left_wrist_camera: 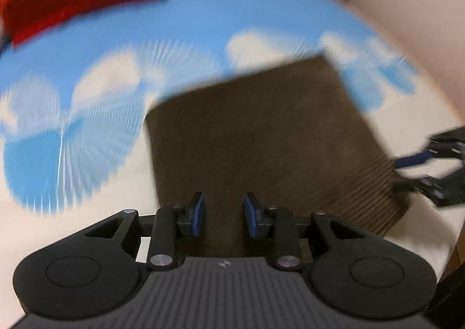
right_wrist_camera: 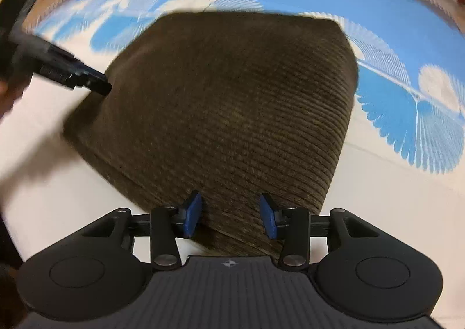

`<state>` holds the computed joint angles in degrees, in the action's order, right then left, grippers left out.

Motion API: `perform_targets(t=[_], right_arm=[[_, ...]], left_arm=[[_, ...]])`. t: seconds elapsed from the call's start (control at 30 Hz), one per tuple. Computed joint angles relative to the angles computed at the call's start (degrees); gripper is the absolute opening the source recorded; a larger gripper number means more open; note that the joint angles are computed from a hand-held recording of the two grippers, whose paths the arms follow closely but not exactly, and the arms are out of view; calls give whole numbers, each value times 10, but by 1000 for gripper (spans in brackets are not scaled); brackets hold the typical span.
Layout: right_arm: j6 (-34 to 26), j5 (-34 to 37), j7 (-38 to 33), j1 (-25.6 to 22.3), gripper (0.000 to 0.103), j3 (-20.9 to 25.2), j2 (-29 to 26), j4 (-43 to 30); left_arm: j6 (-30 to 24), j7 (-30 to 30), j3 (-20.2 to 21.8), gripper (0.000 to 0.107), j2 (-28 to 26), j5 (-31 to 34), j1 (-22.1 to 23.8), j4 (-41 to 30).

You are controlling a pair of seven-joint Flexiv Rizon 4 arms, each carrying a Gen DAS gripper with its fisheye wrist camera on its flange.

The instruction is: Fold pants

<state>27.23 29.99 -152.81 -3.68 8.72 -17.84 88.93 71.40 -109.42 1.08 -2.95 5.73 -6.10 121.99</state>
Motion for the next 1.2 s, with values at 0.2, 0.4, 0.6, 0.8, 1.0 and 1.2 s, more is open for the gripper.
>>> perform_targets(t=[0.2, 0.4, 0.6, 0.8, 1.0, 1.2], right_arm=[[135, 138, 102, 6, 44, 15, -39, -71], [308, -22, 300, 128, 44, -34, -130, -95], [340, -130, 380, 165, 43, -46, -179, -91], [370, -196, 426, 161, 44, -32, -194, -85], [374, -223, 436, 115, 44, 18, -183, -74], [462, -219, 440, 70, 45, 69, -128, -26]], left_arm=[[-15, 34, -2, 39, -60, -27, -20, -11], [-29, -24, 16, 38, -40, 21, -27, -33], [-33, -62, 11, 38, -55, 84, -37, -59], [-84, -86, 10, 39, -62, 115, -51, -83], [-85, -86, 9, 40, -55, 123, -51, -77], [-107, -105, 10, 40, -52, 147, -55, -92]])
